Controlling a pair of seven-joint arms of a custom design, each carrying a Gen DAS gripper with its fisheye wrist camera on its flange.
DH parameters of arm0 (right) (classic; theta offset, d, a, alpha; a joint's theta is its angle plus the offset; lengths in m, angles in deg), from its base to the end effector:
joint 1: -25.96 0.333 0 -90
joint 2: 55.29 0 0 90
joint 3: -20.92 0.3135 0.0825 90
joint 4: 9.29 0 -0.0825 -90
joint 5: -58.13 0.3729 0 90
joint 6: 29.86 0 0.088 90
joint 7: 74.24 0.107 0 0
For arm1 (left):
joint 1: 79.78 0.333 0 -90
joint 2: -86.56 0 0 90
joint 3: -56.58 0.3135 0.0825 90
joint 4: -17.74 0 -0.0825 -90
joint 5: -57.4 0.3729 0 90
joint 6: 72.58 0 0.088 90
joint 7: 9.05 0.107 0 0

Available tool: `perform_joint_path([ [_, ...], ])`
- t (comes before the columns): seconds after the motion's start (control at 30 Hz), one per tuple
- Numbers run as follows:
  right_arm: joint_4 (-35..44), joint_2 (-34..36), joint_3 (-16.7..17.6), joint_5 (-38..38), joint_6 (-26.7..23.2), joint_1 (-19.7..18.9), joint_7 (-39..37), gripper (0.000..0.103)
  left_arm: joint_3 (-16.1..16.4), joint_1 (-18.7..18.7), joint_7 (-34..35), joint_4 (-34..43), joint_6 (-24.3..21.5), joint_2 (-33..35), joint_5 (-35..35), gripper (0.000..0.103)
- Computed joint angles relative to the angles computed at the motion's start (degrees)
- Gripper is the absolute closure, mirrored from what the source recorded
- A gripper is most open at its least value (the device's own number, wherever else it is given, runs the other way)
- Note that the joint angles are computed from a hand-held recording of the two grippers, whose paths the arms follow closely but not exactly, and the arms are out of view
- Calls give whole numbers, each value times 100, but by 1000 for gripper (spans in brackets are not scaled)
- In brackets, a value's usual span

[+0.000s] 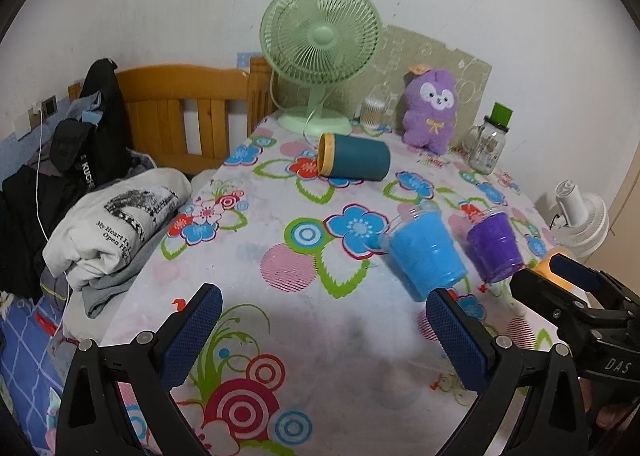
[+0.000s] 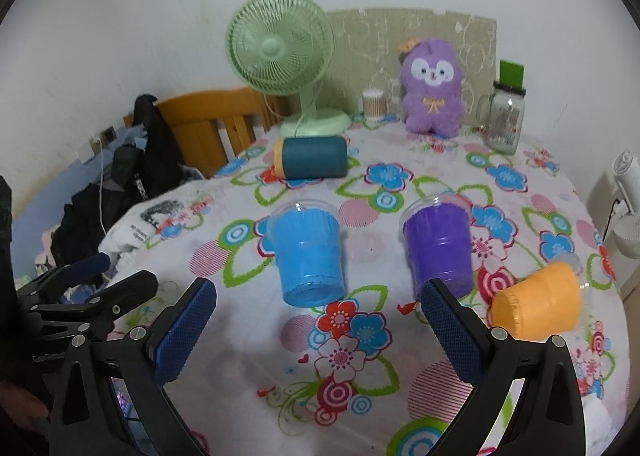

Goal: Flip cup upside down

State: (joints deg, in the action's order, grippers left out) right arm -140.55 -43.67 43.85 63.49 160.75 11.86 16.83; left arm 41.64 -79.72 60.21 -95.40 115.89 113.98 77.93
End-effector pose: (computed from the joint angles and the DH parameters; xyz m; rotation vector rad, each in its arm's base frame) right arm 0.5680 0.0704 0.3768 -1.6692 1.6811 -0.5946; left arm 0.6261 -0.1840 0.3405 -1.6235 1.9736 -1.0361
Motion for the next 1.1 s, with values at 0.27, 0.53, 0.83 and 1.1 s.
perform_joint_path([
  [0.27,913,702,-1244,299,-787,1279,-431,0,-97,58,170,488,-387,428,-77,0],
  [0.53,1625,1325,-917,1004,-1272,1020,-1112,5,-50,-33,398,867,-733,732,-277,0],
  [0.83,1749,1349,-374,2081,-1756,571,-2068,46,-157,32,636,916,-867,788,-508,0],
  [1.1,777,369,150,3339,-1130,280,-3160,46,-383,242,709,405,-566,465,-554,0],
])
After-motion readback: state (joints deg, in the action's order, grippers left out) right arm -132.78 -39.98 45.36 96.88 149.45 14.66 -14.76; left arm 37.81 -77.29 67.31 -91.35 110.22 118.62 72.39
